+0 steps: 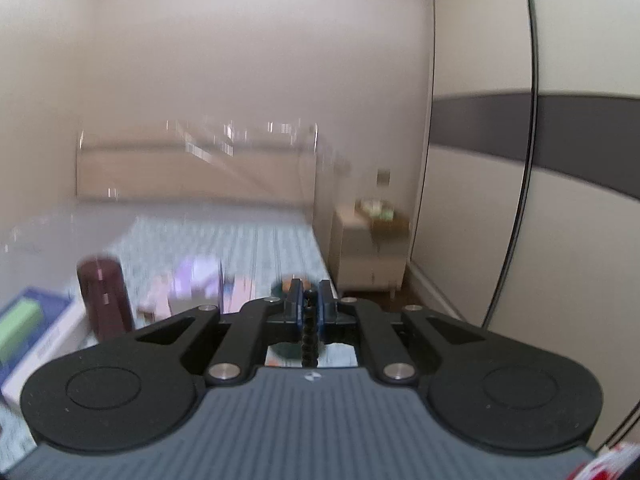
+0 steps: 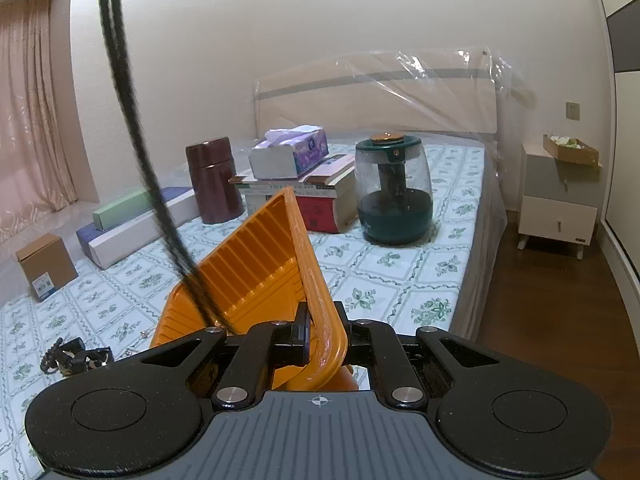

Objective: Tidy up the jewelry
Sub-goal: 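Lower another bead necklace into the tray with left gripper while right holds tray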

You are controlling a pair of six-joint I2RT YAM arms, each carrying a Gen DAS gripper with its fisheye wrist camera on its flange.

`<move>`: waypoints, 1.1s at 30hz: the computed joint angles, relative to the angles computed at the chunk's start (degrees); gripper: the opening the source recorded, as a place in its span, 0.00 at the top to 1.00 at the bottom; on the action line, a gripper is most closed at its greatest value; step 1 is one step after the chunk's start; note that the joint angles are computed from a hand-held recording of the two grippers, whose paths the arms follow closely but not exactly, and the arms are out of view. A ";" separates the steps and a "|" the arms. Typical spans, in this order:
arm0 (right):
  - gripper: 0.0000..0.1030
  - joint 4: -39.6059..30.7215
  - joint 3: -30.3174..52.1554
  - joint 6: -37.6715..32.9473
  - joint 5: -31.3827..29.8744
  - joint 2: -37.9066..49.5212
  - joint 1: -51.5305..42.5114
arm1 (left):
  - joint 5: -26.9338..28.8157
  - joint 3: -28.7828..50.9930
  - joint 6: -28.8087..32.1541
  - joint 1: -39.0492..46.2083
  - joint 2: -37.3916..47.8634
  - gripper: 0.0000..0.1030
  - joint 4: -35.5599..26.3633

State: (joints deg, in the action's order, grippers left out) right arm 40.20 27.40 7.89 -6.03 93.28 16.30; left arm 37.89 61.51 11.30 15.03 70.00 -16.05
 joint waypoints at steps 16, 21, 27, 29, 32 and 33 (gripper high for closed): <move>0.91 -0.60 0.09 -0.07 -0.10 -0.11 -0.24 | -4.21 -11.66 4.58 -1.29 9.59 0.94 1.75; 0.91 -0.83 0.21 -0.07 -0.11 0.00 -0.32 | -3.85 -12.09 4.23 -1.12 10.63 0.94 1.47; 0.91 -0.77 0.18 0.01 -0.13 0.10 -0.32 | -4.32 -12.86 3.55 0.61 8.74 0.85 2.36; 0.91 -0.69 0.19 0.04 -0.16 0.19 -0.31 | -4.03 -13.61 3.30 2.43 7.60 0.83 2.99; 0.91 -0.53 0.12 0.16 -0.17 0.30 -0.32 | -4.53 -16.24 3.08 6.28 5.05 0.82 5.21; 0.91 -0.49 0.11 0.18 -0.19 0.33 -0.33 | -4.77 -17.49 3.22 7.99 4.07 0.81 6.11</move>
